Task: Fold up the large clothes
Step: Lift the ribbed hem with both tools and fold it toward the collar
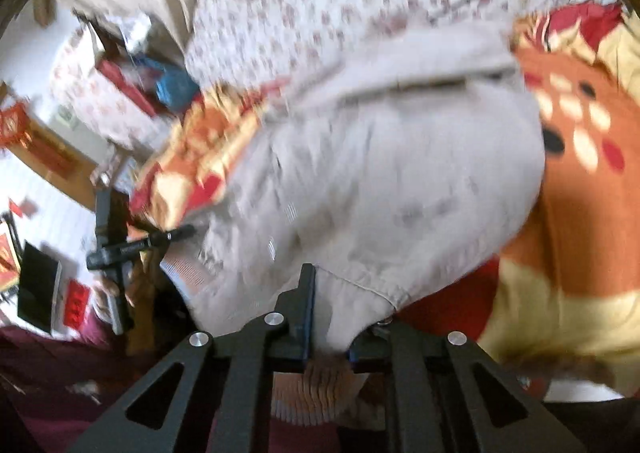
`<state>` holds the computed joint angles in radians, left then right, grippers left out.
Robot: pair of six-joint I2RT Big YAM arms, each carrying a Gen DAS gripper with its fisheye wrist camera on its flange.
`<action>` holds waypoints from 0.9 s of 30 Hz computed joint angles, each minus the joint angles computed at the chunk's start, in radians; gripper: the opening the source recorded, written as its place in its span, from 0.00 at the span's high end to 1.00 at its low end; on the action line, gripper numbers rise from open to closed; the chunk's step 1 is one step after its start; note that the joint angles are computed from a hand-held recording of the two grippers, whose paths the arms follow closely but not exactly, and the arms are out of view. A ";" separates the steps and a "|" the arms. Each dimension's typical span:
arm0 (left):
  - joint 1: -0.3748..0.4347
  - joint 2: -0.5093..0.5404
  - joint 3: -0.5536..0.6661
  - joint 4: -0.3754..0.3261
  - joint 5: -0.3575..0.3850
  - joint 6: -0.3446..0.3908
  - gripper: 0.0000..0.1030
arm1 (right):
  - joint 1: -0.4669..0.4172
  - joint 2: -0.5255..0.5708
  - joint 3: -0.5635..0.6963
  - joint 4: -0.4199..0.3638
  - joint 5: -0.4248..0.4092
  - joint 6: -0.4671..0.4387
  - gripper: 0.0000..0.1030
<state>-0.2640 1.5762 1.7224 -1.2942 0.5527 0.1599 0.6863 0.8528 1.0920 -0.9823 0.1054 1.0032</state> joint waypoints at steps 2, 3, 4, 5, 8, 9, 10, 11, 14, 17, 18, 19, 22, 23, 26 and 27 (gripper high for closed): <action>0.000 0.028 0.052 0.029 0.000 -0.033 0.85 | -0.027 -0.003 0.000 0.045 0.019 -0.005 0.89; 0.005 0.030 0.052 0.044 -0.002 -0.037 0.85 | -0.044 -0.007 -0.002 0.065 0.027 -0.011 0.89; 0.001 0.040 0.065 0.061 -0.007 -0.052 0.85 | -0.061 -0.001 0.000 0.084 0.036 -0.012 0.89; -0.004 0.049 0.079 0.080 -0.014 -0.067 0.85 | -0.070 0.009 0.004 0.096 0.039 -0.012 0.90; -0.012 0.074 0.107 0.122 -0.055 -0.094 0.85 | -0.112 0.016 0.005 0.127 0.049 -0.020 0.90; -0.018 0.078 0.112 0.131 -0.072 -0.104 0.85 | -0.126 0.019 0.004 0.140 0.049 -0.021 0.90; -0.025 0.086 0.122 0.143 -0.099 -0.116 0.85 | -0.140 0.025 0.005 0.150 0.047 -0.022 0.90; -0.029 0.086 0.125 0.149 -0.117 -0.118 0.85 | -0.155 0.029 0.004 0.158 0.039 -0.029 0.90; -0.049 0.092 0.128 0.179 -0.187 -0.124 0.85 | -0.184 0.048 0.016 0.170 0.032 -0.046 0.90; -0.060 0.105 0.136 0.188 -0.219 -0.128 0.85 | -0.204 0.057 0.013 0.188 0.022 -0.048 0.90; -0.062 0.109 0.140 0.188 -0.225 -0.129 0.85 | -0.207 0.060 0.012 0.192 0.018 -0.046 0.90; -0.063 0.112 0.142 0.188 -0.226 -0.130 0.85 | -0.212 0.064 0.013 0.193 0.014 -0.044 0.90; -0.066 0.128 0.165 0.184 -0.232 -0.133 0.85 | -0.221 0.069 0.016 0.189 0.011 -0.045 0.90; -0.067 0.133 0.172 0.182 -0.233 -0.135 0.85 | -0.223 0.068 0.017 0.188 0.010 -0.047 0.90; -0.073 0.154 0.206 0.174 -0.240 -0.134 0.85 | -0.233 0.069 0.022 0.181 0.011 -0.050 0.90; -0.076 0.161 0.219 0.174 -0.243 -0.132 0.85 | -0.240 0.072 0.026 0.179 0.010 -0.053 0.90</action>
